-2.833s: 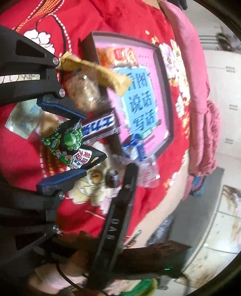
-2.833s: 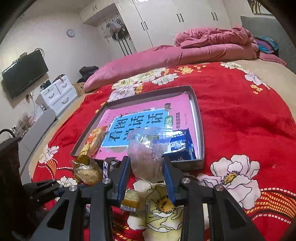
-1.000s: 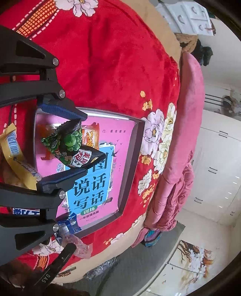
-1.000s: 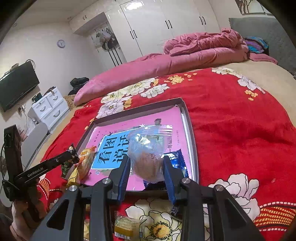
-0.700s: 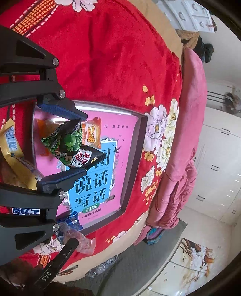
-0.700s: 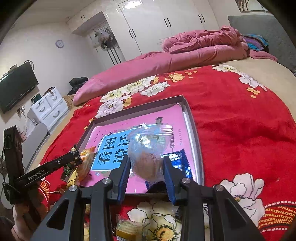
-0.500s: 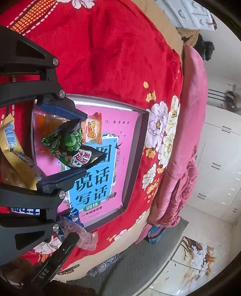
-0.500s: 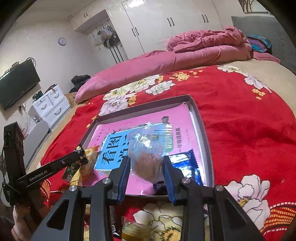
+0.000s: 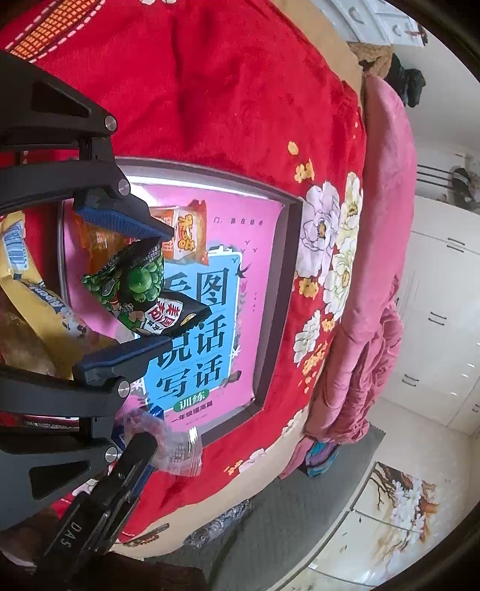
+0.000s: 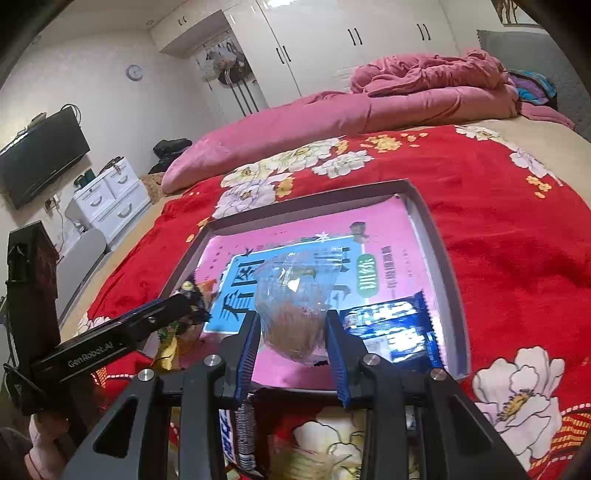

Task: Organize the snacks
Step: 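Carry both bags over the tray and lower them onto the book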

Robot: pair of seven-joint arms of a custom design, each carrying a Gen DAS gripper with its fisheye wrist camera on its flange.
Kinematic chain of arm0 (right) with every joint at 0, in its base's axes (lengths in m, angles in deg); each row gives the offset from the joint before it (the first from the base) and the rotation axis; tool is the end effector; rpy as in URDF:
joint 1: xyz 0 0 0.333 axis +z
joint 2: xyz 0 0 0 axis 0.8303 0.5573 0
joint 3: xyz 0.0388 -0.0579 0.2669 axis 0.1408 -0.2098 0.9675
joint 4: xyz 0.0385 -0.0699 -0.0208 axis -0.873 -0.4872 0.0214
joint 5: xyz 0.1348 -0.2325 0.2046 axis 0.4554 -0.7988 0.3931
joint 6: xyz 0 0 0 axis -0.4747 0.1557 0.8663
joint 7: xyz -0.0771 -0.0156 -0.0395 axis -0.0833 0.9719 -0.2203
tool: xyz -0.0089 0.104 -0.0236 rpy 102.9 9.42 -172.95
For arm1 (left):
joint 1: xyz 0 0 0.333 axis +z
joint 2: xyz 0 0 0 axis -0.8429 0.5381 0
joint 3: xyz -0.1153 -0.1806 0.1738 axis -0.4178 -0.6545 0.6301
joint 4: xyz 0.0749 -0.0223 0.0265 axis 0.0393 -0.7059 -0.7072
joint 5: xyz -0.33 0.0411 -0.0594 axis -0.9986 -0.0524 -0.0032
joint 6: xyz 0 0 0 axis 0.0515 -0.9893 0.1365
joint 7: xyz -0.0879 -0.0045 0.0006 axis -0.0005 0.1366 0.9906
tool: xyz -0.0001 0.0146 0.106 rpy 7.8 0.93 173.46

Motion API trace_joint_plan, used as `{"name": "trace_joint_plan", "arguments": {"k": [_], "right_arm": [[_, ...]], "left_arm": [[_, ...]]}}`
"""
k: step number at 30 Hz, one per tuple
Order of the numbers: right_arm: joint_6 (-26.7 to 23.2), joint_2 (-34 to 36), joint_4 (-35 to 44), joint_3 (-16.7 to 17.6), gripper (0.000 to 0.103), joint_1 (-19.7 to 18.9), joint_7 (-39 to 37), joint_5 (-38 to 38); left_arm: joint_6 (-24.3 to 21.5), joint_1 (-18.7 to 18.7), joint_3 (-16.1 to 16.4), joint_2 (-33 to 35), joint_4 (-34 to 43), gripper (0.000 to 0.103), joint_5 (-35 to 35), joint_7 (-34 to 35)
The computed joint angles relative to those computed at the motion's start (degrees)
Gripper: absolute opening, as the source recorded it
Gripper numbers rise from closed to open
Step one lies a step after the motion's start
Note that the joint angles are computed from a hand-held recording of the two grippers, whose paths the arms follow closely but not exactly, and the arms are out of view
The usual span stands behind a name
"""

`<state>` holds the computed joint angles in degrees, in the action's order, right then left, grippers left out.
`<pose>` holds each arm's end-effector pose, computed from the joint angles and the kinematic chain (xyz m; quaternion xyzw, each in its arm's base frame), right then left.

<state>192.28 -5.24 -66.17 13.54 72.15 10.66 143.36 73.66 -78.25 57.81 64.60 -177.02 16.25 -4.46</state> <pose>0.5197 0.1718 0.3922 -0.7305 0.5348 -0.0814 0.4168 0.4776 -0.3125 0.3883 -0.7249 0.5565 -0.3557 0.1959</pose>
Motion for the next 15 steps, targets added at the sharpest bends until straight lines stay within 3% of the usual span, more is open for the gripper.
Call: {"name": "trace_joint_plan", "arguments": {"k": [15], "right_arm": [[-1.4, 1.4, 0.2, 0.2, 0.036, -0.6, 6.9, -5.9]], "left_arm": [[1.2, -0.4, 0.2, 1.6, 1.3, 0.054, -3.2, 4.3]]}}
